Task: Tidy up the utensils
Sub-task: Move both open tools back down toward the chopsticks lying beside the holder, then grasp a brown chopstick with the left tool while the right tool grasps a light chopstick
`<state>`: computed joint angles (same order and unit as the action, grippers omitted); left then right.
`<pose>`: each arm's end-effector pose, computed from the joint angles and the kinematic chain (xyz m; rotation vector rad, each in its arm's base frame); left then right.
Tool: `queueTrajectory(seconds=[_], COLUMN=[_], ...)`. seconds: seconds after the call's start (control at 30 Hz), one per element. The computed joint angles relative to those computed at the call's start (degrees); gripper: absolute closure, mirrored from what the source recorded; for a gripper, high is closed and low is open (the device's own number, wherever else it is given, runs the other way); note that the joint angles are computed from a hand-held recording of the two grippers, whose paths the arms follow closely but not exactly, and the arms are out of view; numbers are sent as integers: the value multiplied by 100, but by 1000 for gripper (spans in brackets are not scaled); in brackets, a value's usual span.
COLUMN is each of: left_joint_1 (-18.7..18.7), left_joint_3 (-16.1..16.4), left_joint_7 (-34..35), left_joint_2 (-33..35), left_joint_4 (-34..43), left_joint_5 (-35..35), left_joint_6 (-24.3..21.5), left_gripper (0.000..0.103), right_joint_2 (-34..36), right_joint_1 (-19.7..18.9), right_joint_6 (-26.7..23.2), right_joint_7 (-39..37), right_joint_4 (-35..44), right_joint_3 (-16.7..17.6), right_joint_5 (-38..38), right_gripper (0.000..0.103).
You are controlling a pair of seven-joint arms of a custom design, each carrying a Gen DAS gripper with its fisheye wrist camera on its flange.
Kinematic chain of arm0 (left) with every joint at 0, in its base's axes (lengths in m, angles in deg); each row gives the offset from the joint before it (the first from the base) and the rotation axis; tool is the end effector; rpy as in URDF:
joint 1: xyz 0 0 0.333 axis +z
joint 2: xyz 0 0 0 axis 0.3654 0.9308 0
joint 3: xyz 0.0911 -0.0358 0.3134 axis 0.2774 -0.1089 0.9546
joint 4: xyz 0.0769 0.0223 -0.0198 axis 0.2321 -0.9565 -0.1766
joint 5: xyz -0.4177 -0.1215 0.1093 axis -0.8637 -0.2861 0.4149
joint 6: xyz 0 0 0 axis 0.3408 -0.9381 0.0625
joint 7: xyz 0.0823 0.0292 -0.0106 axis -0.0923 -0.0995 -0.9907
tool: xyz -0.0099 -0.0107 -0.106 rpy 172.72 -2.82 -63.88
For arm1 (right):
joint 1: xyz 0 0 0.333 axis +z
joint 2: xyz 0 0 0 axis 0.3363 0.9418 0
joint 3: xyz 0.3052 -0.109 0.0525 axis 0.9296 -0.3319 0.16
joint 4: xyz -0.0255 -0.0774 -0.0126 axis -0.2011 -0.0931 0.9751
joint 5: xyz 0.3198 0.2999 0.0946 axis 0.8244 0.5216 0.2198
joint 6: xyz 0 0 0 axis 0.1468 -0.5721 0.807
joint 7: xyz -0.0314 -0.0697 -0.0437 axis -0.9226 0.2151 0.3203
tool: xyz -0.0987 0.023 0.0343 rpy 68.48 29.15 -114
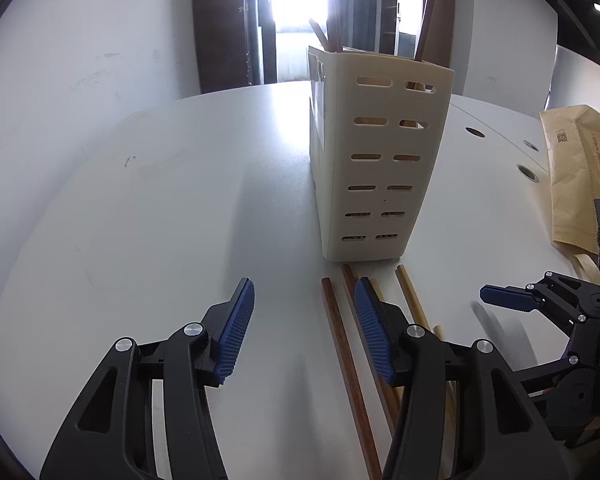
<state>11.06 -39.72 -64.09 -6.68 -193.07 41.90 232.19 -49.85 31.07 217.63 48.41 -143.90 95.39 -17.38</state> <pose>0.6455 -0.1960 0.4053 -1.8445 1.5937 -0.6708 0.7279 0.2963 0.3743 -2.2726 0.9116 -0.4517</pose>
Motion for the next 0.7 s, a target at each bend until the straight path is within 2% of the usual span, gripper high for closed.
queueTrajectory(seconds=[0.3, 0.43, 0.5, 0.7], left_joint_1=[63, -3, -21, -92], left_joint_3=[-33, -11, 5, 64], left_joint_7=[514, 890, 1052, 1505], left_joint_2=[166, 367, 463, 698], left_joint_4=[90, 269, 359, 605], left_joint_5=[-546, -868, -1041, -1483], left_joint_6=[-21, -212, -260, -325], left_gripper=[50, 50, 50, 50], right_joint_2=[64, 45, 28, -108], right_joint_1=[21, -34, -62, -176], right_joint_6=[-128, -66, -82, -89], right_joint_7=[13, -121, -206, -556], right_joint_4=[116, 58, 23, -206], right_joint_3=[-64, 5, 48, 210], right_joint_5=[-57, -14, 11, 267], right_gripper=[34, 35, 47, 52])
